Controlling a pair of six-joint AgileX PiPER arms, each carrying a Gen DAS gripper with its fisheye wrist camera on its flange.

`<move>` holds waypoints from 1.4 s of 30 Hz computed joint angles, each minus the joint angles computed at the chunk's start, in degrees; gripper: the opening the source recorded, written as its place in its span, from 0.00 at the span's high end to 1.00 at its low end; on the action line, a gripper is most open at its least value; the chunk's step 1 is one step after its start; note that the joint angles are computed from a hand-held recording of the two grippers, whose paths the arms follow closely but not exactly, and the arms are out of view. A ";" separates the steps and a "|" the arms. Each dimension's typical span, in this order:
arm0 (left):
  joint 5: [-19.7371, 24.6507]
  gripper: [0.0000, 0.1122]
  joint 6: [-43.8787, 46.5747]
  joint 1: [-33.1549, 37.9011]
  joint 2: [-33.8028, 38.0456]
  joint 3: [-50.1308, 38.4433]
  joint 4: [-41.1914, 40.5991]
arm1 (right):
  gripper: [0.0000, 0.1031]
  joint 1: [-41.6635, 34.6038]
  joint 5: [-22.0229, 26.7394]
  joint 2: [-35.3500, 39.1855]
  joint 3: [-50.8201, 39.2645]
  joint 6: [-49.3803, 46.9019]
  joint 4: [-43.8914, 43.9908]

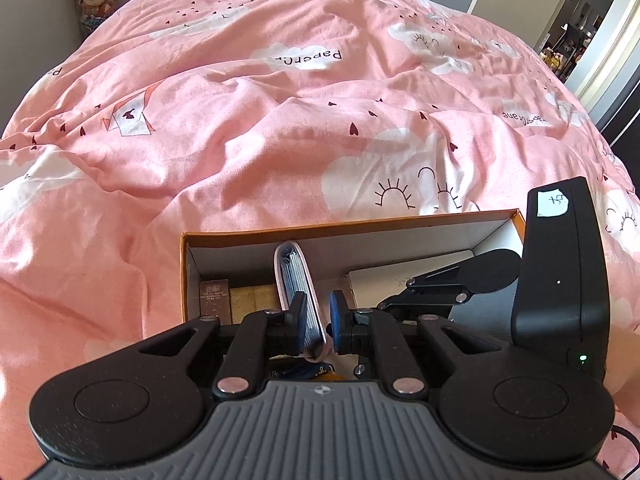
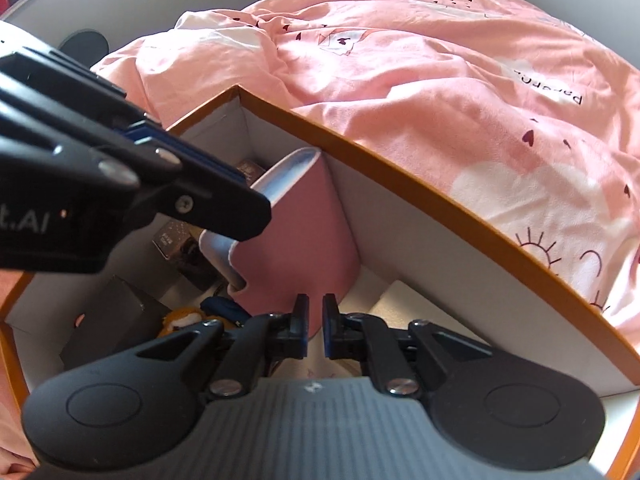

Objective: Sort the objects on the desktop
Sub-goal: 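Release pink case upright in orange box with left gripper and withdraw both grippers, then move both grippers down beside orange box toward compact and lotion tube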

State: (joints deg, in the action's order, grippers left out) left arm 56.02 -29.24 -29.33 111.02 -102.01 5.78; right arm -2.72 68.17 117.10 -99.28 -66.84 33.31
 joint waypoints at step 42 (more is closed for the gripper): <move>-6.14 0.78 -18.74 -12.93 -23.78 26.66 15.81 | 0.61 -7.37 -10.37 -19.98 19.13 -9.05 0.83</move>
